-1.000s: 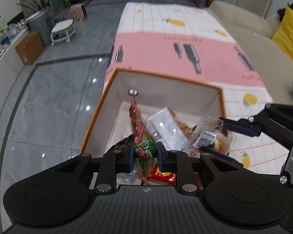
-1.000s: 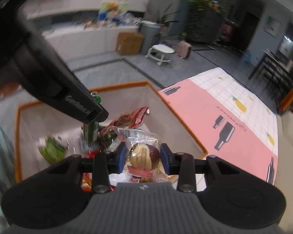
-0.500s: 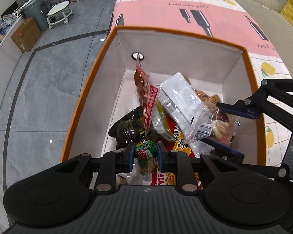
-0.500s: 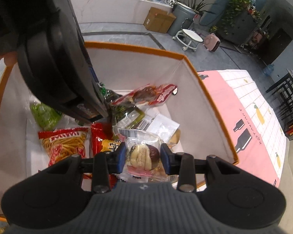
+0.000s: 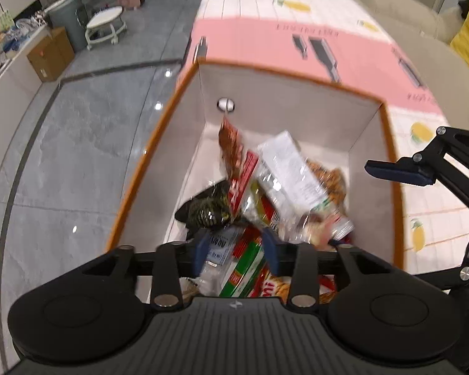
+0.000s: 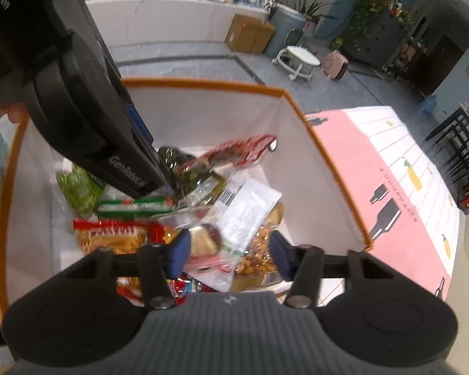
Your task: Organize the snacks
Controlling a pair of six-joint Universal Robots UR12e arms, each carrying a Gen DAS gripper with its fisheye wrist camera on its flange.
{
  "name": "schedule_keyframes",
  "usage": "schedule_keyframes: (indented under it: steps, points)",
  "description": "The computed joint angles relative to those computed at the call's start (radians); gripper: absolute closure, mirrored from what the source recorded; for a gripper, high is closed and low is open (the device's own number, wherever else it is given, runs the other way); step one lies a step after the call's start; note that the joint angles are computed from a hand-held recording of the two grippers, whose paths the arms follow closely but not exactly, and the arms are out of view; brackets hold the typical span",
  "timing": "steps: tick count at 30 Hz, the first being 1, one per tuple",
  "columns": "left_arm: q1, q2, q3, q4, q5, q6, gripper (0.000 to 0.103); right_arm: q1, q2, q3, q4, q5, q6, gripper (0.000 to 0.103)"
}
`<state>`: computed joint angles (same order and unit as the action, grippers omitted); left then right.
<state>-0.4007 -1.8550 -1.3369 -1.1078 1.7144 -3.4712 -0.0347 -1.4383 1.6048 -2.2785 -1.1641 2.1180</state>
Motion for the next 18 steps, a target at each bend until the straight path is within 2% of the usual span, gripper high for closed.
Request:
schedule_keyframes:
  steps: [3, 5, 10, 14, 18]
  points:
    - [-0.01, 0.023, -0.021, 0.086, 0.031, -0.015, 0.043, -0.014, -0.016, 0.01, -0.037, 0.033, 0.029, 0.039]
    - [-0.025, 0.04, -0.046, 0.184, 0.084, -0.018, 0.043, -0.026, -0.025, 0.016, -0.069, 0.058, 0.075, 0.032]
    - [-0.075, 0.075, -0.101, 0.439, 0.206, 0.005, 0.038, -0.073, -0.058, 0.031, -0.138, 0.147, 0.303, 0.019]
    - [-0.118, 0.077, -0.104, 0.539, 0.3, 0.041, 0.034, -0.112, -0.094, 0.06, -0.206, 0.197, 0.457, 0.012]
    - [-0.155, 0.073, -0.105, 0.624, 0.365, 0.1, 0.017, -0.152, -0.133, 0.098, -0.29, 0.256, 0.575, 0.004]
